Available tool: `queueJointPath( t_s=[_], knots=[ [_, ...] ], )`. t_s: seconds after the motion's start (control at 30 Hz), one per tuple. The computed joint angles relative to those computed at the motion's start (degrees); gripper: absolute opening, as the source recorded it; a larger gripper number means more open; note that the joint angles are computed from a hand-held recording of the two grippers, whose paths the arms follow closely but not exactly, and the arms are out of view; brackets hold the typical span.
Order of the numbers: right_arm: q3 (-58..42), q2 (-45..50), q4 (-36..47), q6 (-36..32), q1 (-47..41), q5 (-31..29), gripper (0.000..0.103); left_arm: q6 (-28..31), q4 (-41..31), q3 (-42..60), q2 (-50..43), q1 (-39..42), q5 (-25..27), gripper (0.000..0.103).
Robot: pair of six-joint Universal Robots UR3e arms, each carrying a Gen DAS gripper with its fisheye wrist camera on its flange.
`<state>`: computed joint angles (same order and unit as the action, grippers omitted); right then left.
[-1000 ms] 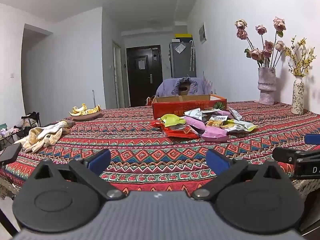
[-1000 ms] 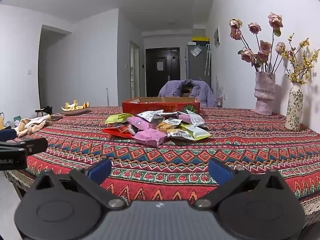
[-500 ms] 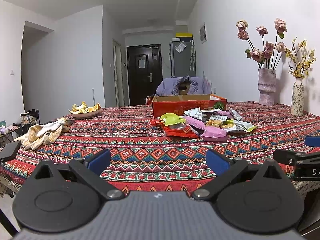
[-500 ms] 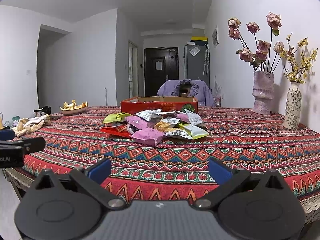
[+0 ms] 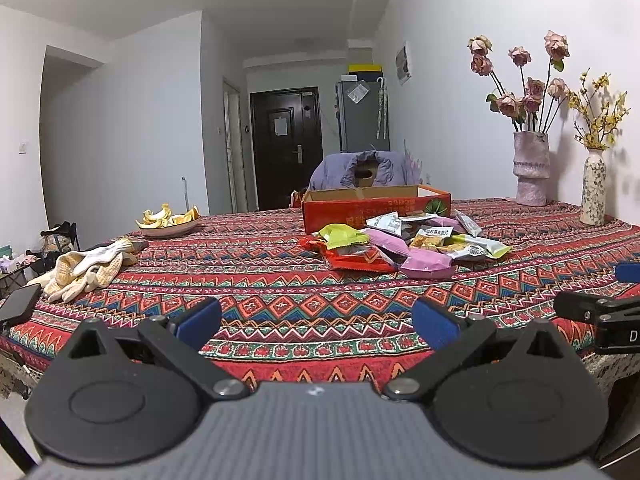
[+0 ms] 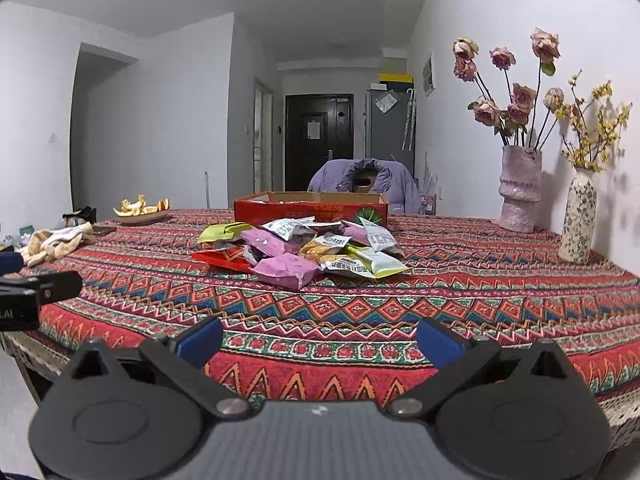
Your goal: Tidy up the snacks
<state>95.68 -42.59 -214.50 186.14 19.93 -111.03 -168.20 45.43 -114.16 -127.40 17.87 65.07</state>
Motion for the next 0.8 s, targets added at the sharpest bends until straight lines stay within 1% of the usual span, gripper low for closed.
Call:
queueJointPath(
  t_s=[0.8],
  knots=[
    [0.54, -0.89, 0.56, -1.69, -0.36, -0.61, 0.103, 0.10, -2.54, 0.87, 0.36, -0.06, 0.46, 0.103]
  ],
)
